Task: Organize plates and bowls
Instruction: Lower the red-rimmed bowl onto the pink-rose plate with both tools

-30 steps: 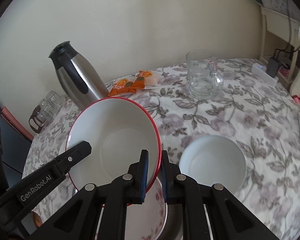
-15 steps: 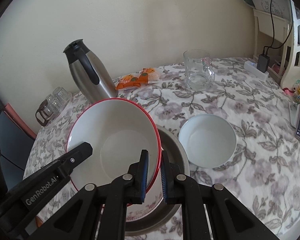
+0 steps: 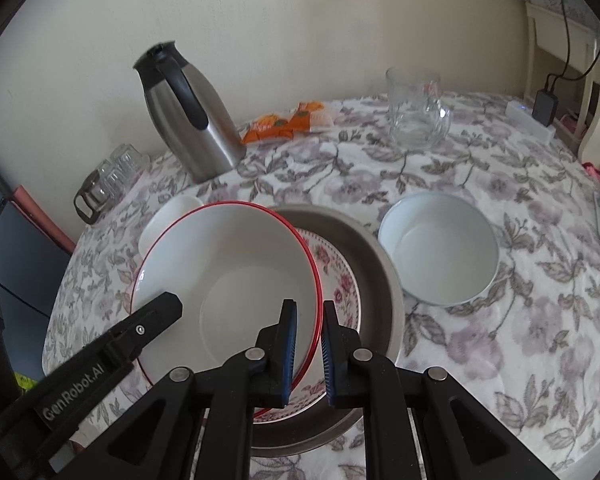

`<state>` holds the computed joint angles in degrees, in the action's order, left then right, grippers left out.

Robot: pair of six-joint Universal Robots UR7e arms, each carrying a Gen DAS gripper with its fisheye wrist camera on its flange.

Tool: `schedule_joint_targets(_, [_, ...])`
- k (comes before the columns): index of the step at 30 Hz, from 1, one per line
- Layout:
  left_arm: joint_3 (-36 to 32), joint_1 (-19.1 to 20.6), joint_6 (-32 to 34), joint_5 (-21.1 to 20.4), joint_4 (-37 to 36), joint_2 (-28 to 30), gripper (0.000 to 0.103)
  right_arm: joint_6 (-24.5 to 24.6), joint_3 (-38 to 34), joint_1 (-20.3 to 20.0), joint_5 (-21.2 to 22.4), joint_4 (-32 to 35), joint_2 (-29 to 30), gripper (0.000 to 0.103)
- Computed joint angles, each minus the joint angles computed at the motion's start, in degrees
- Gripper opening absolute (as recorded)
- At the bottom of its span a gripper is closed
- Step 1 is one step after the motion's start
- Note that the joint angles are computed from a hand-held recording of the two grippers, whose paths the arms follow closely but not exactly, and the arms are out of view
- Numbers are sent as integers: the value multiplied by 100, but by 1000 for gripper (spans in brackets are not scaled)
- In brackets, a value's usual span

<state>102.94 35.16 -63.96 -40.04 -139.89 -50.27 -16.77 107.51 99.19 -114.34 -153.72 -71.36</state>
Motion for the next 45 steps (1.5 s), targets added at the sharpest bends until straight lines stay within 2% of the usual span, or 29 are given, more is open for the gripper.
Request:
schedule_joint_targets(8, [18, 164, -235, -105, 112, -10, 9, 17, -32, 0, -99, 24, 185, 13])
schedule_joint_targets(30, [159, 479, -368, -473, -443, -57, 9, 239, -251, 57, -395, 93, 557, 14])
schedule_joint_targets(45, [142, 574, -318, -576, -576, -13, 9, 313, -335, -8, -325, 205, 617, 16])
